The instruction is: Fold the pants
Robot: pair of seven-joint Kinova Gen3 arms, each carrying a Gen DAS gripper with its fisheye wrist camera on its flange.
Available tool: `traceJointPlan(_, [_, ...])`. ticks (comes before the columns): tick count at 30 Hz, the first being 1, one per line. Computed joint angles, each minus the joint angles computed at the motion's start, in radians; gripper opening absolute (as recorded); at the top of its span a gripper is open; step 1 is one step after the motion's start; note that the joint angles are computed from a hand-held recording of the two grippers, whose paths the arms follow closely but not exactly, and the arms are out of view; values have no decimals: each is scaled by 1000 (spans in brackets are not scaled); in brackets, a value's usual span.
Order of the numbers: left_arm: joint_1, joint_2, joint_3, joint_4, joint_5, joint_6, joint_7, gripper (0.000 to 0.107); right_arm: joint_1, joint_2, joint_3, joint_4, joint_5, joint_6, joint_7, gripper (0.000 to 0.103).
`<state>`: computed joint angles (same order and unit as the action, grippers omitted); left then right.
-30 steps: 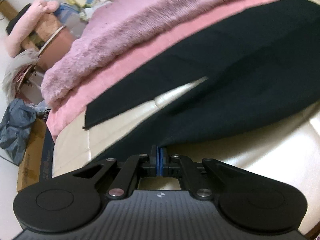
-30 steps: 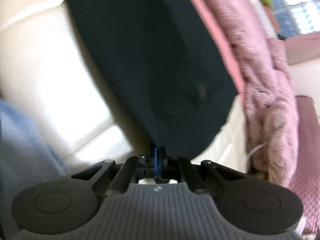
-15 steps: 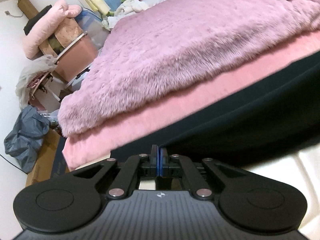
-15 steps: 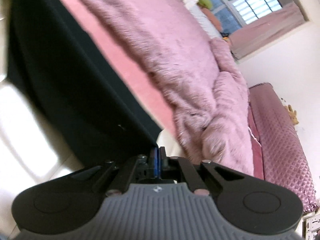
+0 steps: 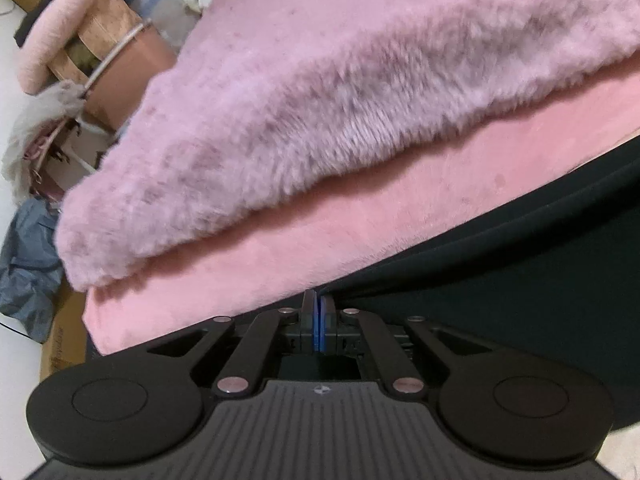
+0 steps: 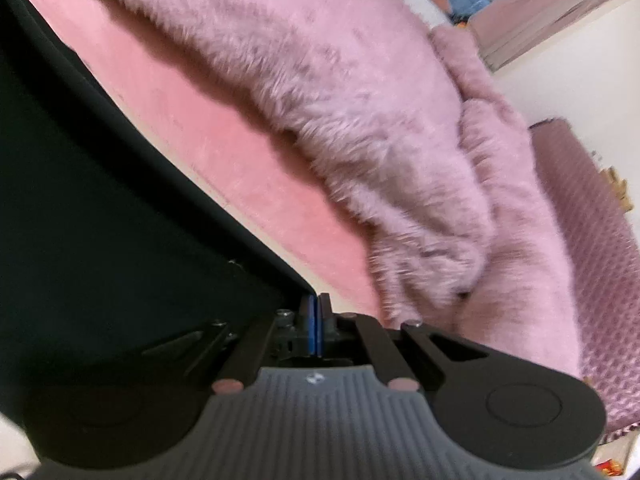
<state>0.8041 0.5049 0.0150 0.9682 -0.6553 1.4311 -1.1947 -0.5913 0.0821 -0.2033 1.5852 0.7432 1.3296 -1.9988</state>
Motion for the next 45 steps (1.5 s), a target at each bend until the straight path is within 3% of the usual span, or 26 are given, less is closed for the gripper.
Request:
traceJointPlan(7, [-20,31,-6,35,29,-45,43,0,35,55,18,28,-29,-81,-48,0])
traceJointPlan(11, [-6,-12,-11,117,6,-105,117,0,19,48,16,56,-7,-90,-89,0])
traceJointPlan(15, [21,-83,3,170,-50,-119,180,0,-12,7,-3,75,43,-63,-165,0])
traceJointPlan(18, [17,-107,28,146,-62,-92,185,0,-29,-30,-36,65,66,-4,-190,0])
traceJointPlan(21, [5,-74,40,92,-63,-68,145,0,-25,-59,-55,50,70,24,-210,0])
traceJointPlan(26, [-14,10,13,32,-25,-60,131,0,20,-20,-34,47,44,-41,-217,0])
traceJointPlan(32, [-1,55,-20,43,-12,-75,168,1,27,39,1,75,30,-104,-262,0])
traceJointPlan(35, [20,49,-38,75,-40,-102,221,10,18,41,14,91,40,-130,-322,1])
traceJointPlan(36, [25,41,-40,91,-51,-113,237,15,18,37,12,101,50,-141,-346,16])
traceJointPlan(37, [27,31,-40,105,-59,-122,250,20,25,33,-2,109,63,-146,-366,39])
traceJointPlan(39, [34,-6,-35,147,-74,-155,285,31,4,30,-18,120,122,-113,-440,57])
traceJointPlan(42, [26,-69,3,185,-57,-196,309,35,5,-14,-74,149,168,-77,-562,57])
traceJointPlan(45, [-3,-140,62,242,21,-263,302,31,7,-95,-109,161,114,-29,-684,56])
